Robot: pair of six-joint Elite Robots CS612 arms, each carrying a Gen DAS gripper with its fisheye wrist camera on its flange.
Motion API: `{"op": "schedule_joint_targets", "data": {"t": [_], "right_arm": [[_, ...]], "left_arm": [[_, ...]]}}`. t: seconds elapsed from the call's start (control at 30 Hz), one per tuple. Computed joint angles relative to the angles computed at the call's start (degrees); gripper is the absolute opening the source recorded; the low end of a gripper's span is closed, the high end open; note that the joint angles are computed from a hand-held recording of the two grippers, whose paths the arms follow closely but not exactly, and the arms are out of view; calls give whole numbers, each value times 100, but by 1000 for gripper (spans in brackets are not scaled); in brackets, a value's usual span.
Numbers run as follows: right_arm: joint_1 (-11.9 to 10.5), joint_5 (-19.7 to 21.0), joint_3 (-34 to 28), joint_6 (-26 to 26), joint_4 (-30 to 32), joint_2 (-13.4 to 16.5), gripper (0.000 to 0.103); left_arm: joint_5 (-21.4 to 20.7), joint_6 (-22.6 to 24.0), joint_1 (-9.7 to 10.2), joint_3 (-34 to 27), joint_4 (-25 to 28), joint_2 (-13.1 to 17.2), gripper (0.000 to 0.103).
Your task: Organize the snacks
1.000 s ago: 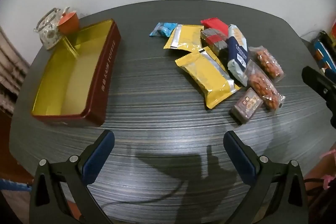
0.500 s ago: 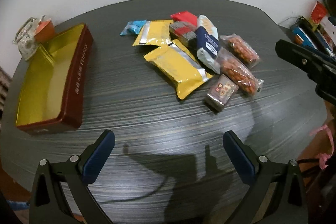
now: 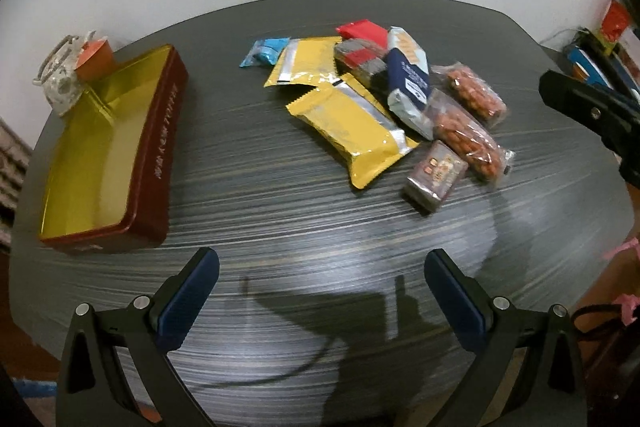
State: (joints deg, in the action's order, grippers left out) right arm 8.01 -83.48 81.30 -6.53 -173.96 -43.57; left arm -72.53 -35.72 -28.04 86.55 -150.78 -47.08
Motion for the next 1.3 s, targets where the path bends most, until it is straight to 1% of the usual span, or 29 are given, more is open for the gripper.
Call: {"op": "schedule_joint_targets", "data": {"t": [0.13,0.27,0.4,0.53,0.73,0.9,1.3], "right_arm": [[8,7,-14,-44,21,3,103],[15,4,-24,-68,36,7,103],[19,-22,-20,-83,36,7,103],[17,-20,-26,-94,48,8,103],[20,0,-20,-129,32,6,103],[25,0,12,-145,-15,-8,103],[33,-10,17,-172,8,-4,103]], "left_arm": [[89,-111,9,0,135,-6,102],[100,-217,25,28,98,-13,102],[350,-239,-4,31,180,-18,102],[272,-362,23,61,138,-36,102],[207,-404,33,113,4,-61,102],[197,-506,44,86,147,-71,102],[178,-566,53,73,193,-71,102]]}}
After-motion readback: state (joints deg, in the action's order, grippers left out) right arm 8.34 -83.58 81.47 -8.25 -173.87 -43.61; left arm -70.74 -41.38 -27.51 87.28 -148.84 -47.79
